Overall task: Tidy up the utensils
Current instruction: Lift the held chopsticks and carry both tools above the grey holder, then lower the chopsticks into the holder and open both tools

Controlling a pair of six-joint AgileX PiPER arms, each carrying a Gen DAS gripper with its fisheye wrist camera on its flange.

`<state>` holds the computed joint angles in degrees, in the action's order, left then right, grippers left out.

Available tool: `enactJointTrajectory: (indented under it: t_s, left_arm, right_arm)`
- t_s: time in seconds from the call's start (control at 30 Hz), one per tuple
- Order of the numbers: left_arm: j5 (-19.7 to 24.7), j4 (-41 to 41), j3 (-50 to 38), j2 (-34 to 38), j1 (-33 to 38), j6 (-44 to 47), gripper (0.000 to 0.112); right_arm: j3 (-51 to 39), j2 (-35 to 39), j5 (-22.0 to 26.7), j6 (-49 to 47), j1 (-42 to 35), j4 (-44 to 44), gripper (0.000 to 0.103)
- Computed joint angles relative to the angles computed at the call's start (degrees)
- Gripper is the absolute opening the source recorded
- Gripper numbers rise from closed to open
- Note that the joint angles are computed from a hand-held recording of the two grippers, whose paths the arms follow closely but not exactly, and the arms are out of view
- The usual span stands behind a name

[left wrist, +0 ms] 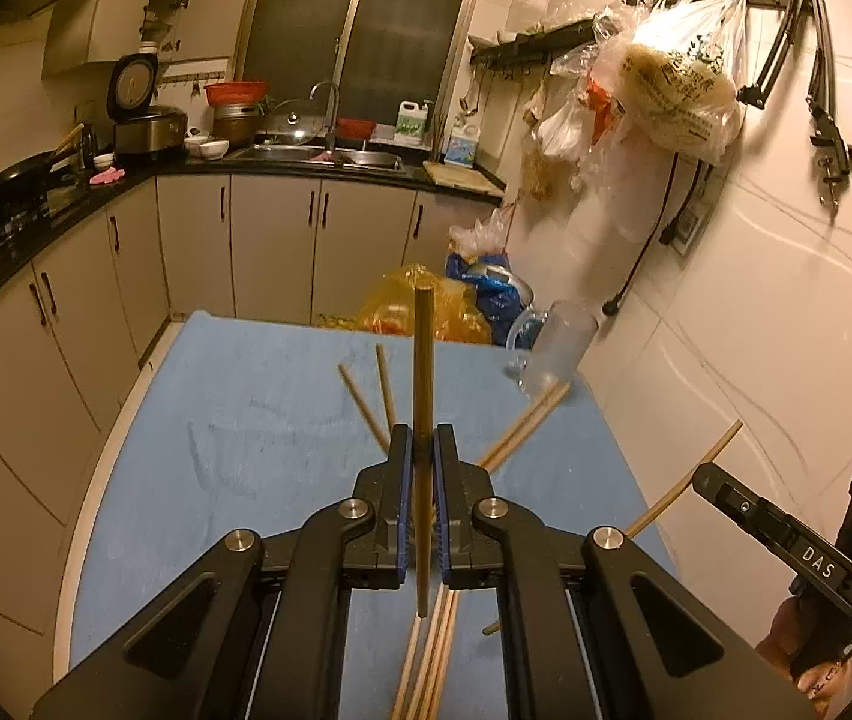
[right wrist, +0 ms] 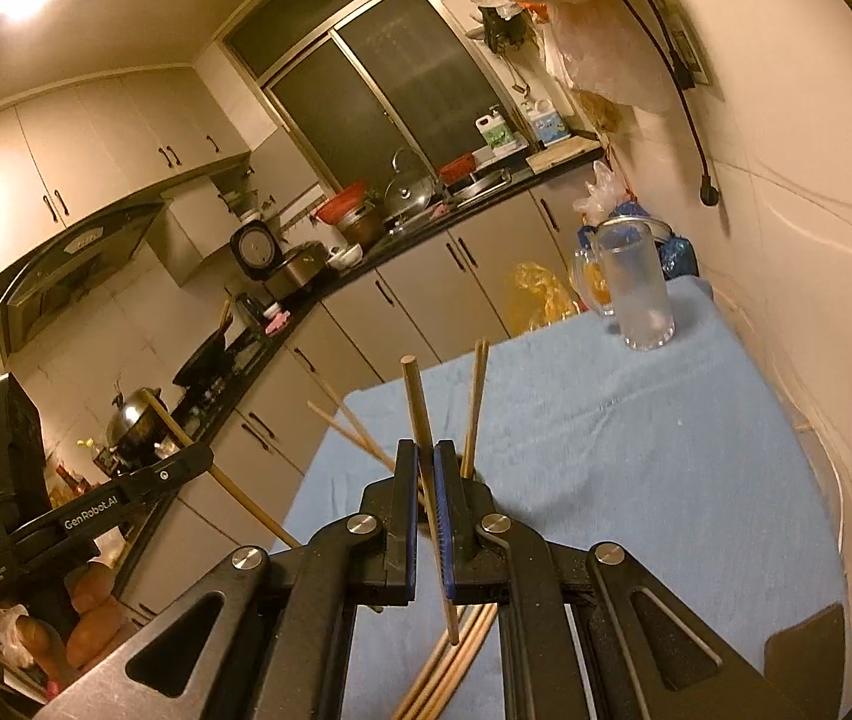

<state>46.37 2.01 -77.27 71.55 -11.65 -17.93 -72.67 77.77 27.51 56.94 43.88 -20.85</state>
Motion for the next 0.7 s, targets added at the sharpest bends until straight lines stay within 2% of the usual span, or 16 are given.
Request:
enactJointTrajectory:
  t_s: [0.47, 0.7]
  left_arm:
    - [-0.29, -5.75, -10.56, 9.83, 4.13, 4.09, 0.006]
    - [-2.58, -6.51, -12.64, 13.11, 5.42, 4.31, 0.006]
  right_arm:
    - [-14.40, 9.04, 4.00, -6.90, -3.16, 4.74, 0.006]
    - [-20.56, 13.29, 4.94, -8.15, -4.63, 6.50, 0.005]
